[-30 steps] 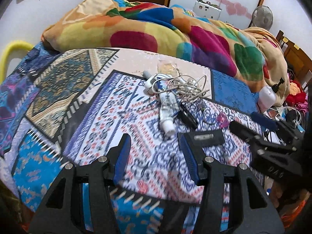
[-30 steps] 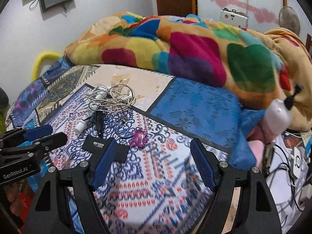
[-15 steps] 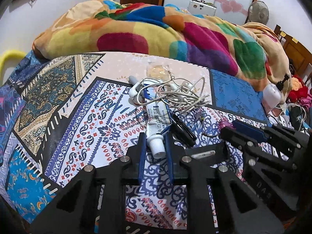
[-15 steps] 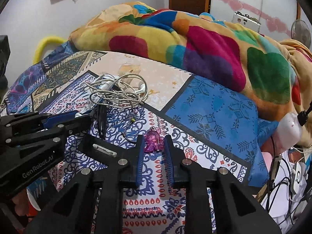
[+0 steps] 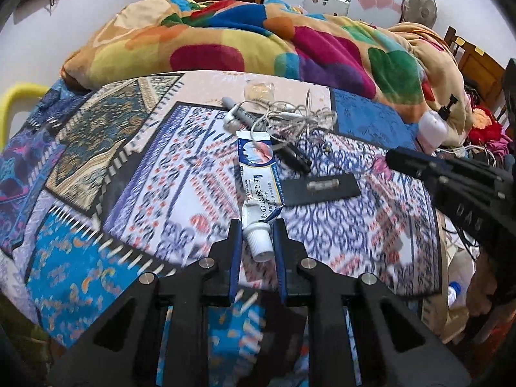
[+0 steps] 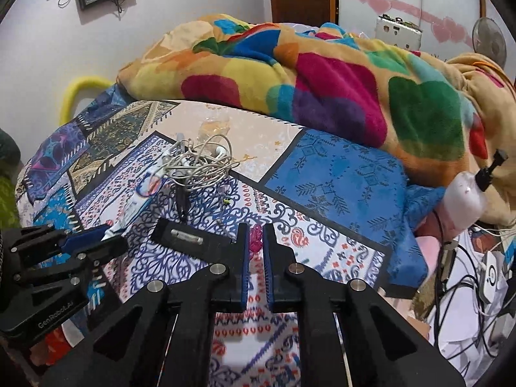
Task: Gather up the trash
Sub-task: 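Carry the toothpaste tube and pink charm down to the white bucket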
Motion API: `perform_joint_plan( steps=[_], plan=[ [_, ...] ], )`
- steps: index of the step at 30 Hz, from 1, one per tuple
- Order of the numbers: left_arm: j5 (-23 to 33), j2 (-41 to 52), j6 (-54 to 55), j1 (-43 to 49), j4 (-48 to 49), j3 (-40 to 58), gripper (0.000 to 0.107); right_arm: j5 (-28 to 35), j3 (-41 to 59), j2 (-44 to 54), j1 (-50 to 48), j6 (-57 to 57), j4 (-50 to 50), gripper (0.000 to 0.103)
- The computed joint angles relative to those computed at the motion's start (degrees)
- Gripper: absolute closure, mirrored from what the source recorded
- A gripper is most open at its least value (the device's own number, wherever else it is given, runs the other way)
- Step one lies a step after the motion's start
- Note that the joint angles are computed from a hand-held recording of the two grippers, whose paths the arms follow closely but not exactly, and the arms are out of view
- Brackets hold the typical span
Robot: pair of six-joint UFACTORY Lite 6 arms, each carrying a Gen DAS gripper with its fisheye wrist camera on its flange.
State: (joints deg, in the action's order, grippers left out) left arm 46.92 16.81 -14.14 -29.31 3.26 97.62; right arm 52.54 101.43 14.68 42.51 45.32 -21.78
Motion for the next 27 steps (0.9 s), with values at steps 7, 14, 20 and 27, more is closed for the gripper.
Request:
perform_joint_plan(
  steps=[7,14,20,27],
  plan=[
    [0.45,-9.73,-2.83,0.09,2.85,-9.23,0.089,2.0,-2.43,-3.79,1.95,1.88,-1.21,0.096],
    [1.25,-18.28,-3.93,2.97,3.13,-15.97,0.089,3.34,-5.24,-7.16,3.13,4.39,-2.08,0.096],
    [3.03,-26.82,-2.09,7.13,1.14,-21.39,0.089,7.6,-1.6,-8.02,7.5,7.11,-5.34,0.096],
    [7.18,-37.78,2.28,13.93,-1.8,-26.2,0.089,15.42,13.02,-2.02,14.76,8.06,-9.07,0.096]
  ],
)
